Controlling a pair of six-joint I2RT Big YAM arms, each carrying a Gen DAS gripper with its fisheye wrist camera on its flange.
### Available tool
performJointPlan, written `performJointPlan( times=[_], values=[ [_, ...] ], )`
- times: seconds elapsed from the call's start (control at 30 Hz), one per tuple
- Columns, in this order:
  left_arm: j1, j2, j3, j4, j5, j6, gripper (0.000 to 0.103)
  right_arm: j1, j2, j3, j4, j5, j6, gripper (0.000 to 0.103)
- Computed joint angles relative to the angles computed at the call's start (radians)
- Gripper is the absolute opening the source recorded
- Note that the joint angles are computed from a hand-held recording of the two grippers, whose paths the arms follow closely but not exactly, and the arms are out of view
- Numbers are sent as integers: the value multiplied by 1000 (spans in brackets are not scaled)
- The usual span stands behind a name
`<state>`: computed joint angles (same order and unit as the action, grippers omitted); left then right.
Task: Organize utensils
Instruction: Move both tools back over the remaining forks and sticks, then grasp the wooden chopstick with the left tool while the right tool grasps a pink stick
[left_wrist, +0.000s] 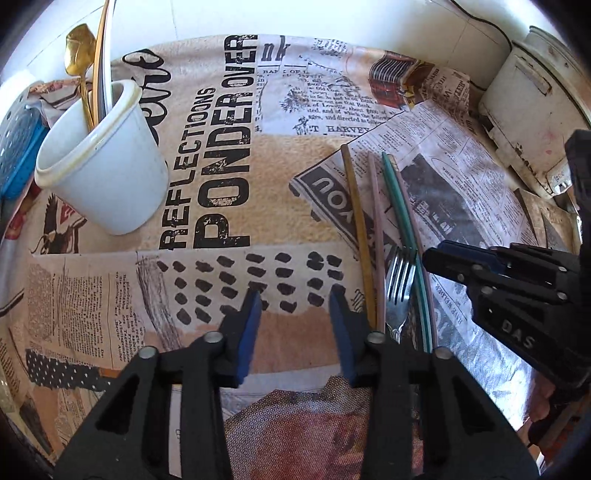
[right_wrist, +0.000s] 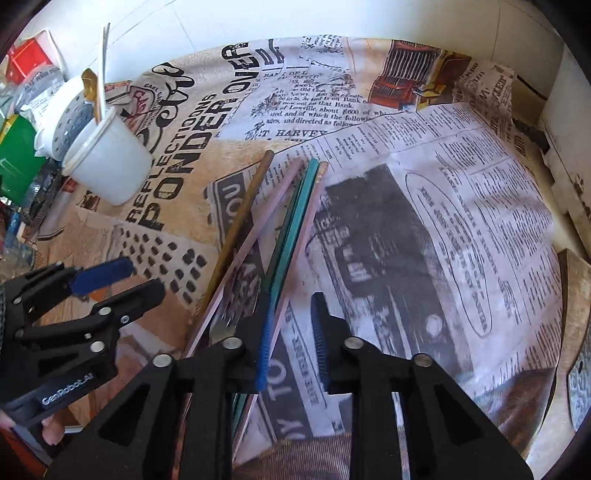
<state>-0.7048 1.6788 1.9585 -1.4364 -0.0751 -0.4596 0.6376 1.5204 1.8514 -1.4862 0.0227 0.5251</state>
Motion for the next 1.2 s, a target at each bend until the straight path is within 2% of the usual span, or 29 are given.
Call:
performJointPlan(
  times=[0.07,0.13,0.4,0.57,0.67,0.9,1.0,1.07,1.2],
  values=[
    [7,2,1,2,12,0,27,-2,12,6,4,-8,-2,10],
    [12,7,6,2,20,0,25,-2,23,20,2,9,-2,10],
    [12,47,63,-10,26,17,25,-17,58,52,10,-14,-18,10],
    [14,83,119,-19,67,40,25,-28,33,28,0,-16,-20,7],
    [17,114,159,-32,96,60,25,-35,21,16,-31,27,-24,5],
    [34,201,265,-71,158,74,22,-88,-18,-29,13,-104,35,5],
    [39,232,303,-83,184,84,22,-80,-19,-31,28,-112,54,5],
    [38,250,328,-97,179,98,22,-73,-10,-27,31,-122,57,5],
    [27,285,384,-127,111,152,17,-53,11,-16,26,-128,58,6]
  ],
)
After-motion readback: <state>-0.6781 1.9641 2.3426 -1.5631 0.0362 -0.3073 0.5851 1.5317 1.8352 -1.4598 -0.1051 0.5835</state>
